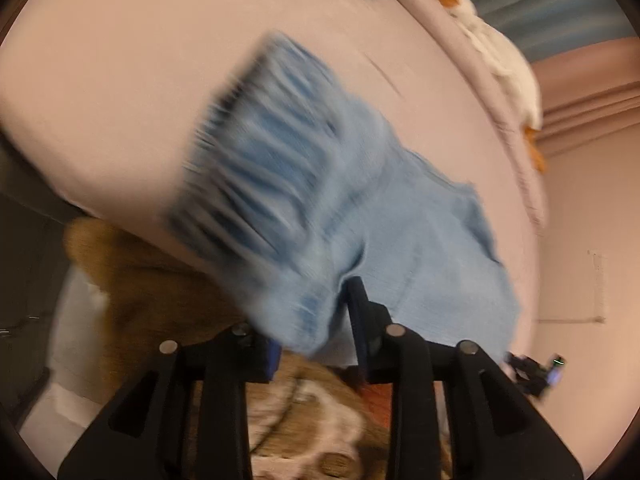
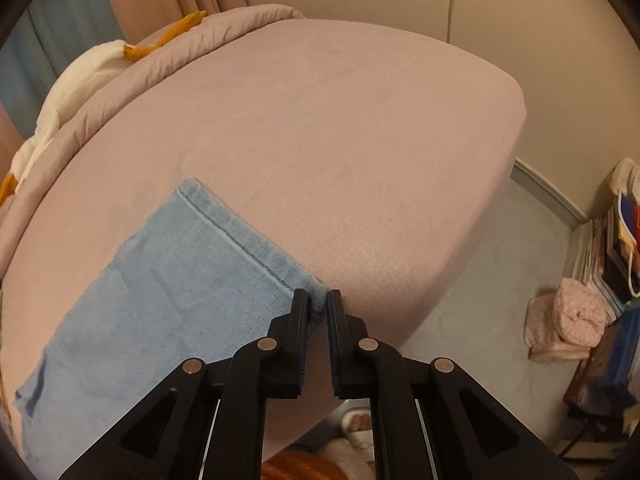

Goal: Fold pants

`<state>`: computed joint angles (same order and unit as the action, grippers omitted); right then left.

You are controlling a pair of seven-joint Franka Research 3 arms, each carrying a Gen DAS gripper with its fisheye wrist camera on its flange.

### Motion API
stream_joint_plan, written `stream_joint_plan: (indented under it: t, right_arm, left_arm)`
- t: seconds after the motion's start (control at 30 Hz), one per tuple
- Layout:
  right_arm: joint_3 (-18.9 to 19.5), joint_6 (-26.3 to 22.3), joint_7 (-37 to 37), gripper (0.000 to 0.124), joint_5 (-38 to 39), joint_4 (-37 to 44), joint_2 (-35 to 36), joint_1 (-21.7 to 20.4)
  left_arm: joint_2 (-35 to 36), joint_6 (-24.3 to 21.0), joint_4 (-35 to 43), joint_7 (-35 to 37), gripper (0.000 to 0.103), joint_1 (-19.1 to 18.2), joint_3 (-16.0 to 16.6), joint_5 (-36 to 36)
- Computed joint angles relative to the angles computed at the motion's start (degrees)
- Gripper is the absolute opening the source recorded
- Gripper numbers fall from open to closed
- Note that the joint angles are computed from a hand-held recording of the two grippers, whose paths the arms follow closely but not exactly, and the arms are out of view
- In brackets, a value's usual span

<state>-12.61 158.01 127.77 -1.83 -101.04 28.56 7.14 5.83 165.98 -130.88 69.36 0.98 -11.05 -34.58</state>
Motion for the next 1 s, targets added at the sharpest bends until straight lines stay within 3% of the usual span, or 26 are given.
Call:
stream_joint_plan:
  t: [0.03,0.07,0.1,0.13,0.27,0.4,0.47,0.53,0.63,0.7,0.9,1.0]
  right_arm:
    - [-0.28,-0.31,0.28,0.008,-0.34,0.02,-0.09,0.37]
    - [-0.43,-0.57,0.48,0.008,-0.57,0.05,-0.11,0.54]
    - [-0.46,-0.84,0.63,0.008,-0.65,0.19,-0.07,0.56]
    - [-0.49,-1.07,0.90,0.008,-0.68,0.33,-0.01,0.57]
    - [-1.30,-2.30,2.82,0.008,-2.09,1.24,0.45,1.45]
    - [-2.82,-6.26,5.24,0.008,-6.28,2.87,0.29,3.44]
    - [-3.35,-8.27,6.54,0.012,-9.41,3.52,-0.47,4.53]
    - [-2.96,-8.43,7.22,0.021,-11.97,3.58,-1.76,5.03]
    - [-0.03,-5.20,4.11,0.040,-12.66,3.07,-3.84,4.23]
    - [2.07,-3.87,0.99,0.043,-11.81,4.02,-4.26,3.91]
    - [14.71,-2.68,-23.01,0.045,1.19,12.82,-0.11,0.46]
    - [21.34,-7.82,-35.17,0.045,8.33,21.73,5.43,-0.69]
  left_arm:
    - [-0.59,0.67,-1.05,-3.69,0.030,-1.38,1.93,4.81]
    - [-0.59,1.54,-1.42,-4.22,0.030,-1.28,1.85,5.61]
    - [-0.23,2.16,-1.42,-1.55,0.030,0.56,-0.23,2.38]
    - [0.48,2.19,-1.16,0.03,0.032,0.55,-0.30,-0.01]
    - [1.94,3.83,-1.29,-2.41,0.033,0.54,-0.59,2.92]
    - [0.82,1.91,-1.61,2.26,0.033,2.62,-2.37,-2.70]
    - [-0.59,0.16,-2.06,-0.70,0.043,1.83,-0.47,0.73]
    - [-2.34,-0.35,-3.17,-8.69,0.057,0.39,2.11,9.88]
    - [-4.95,2.06,-5.14,-21.19,0.075,-0.29,4.82,25.00]
    - [-5.40,3.58,-5.32,-23.88,0.080,0.06,5.39,28.99]
    - [-1.82,5.35,-0.82,-16.56,0.078,1.55,4.88,24.69]
    - [1.04,3.94,2.70,-17.65,0.076,1.92,5.02,27.84]
